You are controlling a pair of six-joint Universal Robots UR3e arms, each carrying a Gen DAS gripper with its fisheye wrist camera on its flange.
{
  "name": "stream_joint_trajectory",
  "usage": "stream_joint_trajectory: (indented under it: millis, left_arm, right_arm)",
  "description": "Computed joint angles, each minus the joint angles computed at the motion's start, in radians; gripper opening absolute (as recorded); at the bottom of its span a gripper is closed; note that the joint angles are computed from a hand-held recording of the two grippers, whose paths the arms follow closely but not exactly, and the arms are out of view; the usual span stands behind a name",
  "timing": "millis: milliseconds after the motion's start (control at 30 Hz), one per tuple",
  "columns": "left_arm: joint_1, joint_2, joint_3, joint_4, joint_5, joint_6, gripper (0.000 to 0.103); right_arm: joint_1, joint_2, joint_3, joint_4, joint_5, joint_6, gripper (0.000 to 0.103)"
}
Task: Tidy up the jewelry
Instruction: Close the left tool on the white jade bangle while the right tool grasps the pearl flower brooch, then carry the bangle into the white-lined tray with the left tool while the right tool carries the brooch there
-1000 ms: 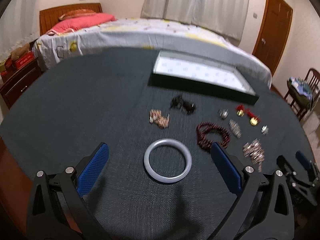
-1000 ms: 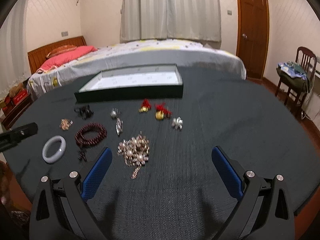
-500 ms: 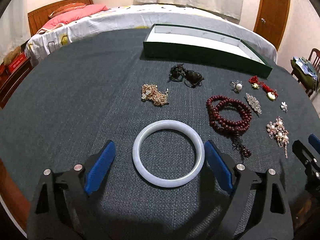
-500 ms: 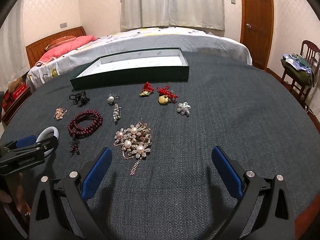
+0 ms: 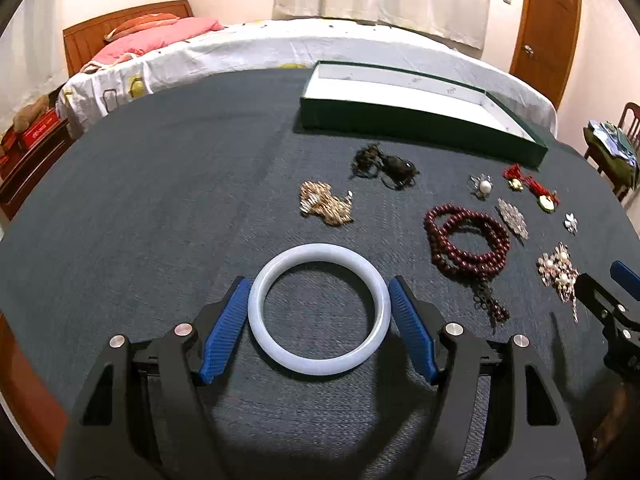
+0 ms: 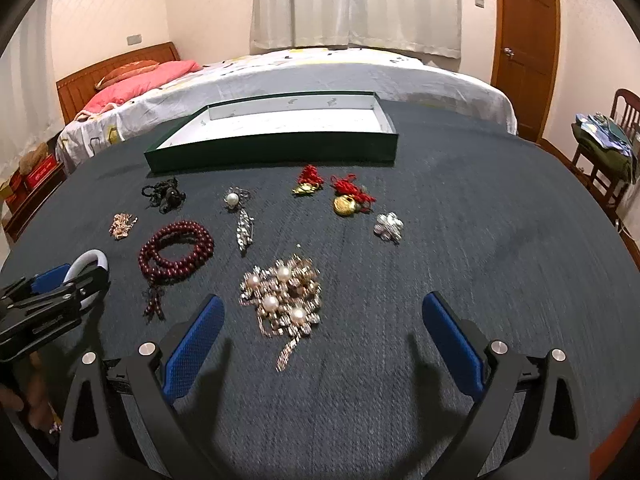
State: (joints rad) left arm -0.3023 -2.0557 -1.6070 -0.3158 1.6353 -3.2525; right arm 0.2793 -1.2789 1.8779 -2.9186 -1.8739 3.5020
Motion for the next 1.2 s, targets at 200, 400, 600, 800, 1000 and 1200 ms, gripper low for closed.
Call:
stream_joint_trajectory:
  millis: [200, 400, 600, 800, 1000, 1200]
  left_arm:
    - [-0.006, -0.001, 0.007, 0.022, 0.030, 0.020, 0.069]
    - [0.001, 0.000, 0.006, 0.025, 0.029, 0.021, 0.069]
    - [0.003, 0.003, -0.002, 0.035, 0.029, 0.022, 0.069]
    - [0.000, 0.006, -0.004, 0.039, 0.032, 0.020, 0.069]
    - [-0.001, 0.007, -0.005, 0.040, 0.034, 0.020, 0.069]
    - [-0.004, 0.015, -0.012, 0.050, 0.037, 0.019, 0.069]
  right_arm:
    - [-0.022, 0.057, -0.094, 0.080, 0.039, -0.012, 0.096]
    - [-0.028, 0.087, -0.151, 0.152, 0.066, -0.034, 0.069]
    - [-0.022, 0.076, -0.131, 0.120, 0.104, -0.064, 0.044]
    - [-0.027, 0.054, -0.094, 0.089, 0.134, -0.063, 0.037]
    - [-0.033, 0.031, -0.058, 0.065, 0.149, -0.046, 0.037]
    - [-0.033, 0.006, -0.039, 0.054, 0.145, -0.033, 0.037]
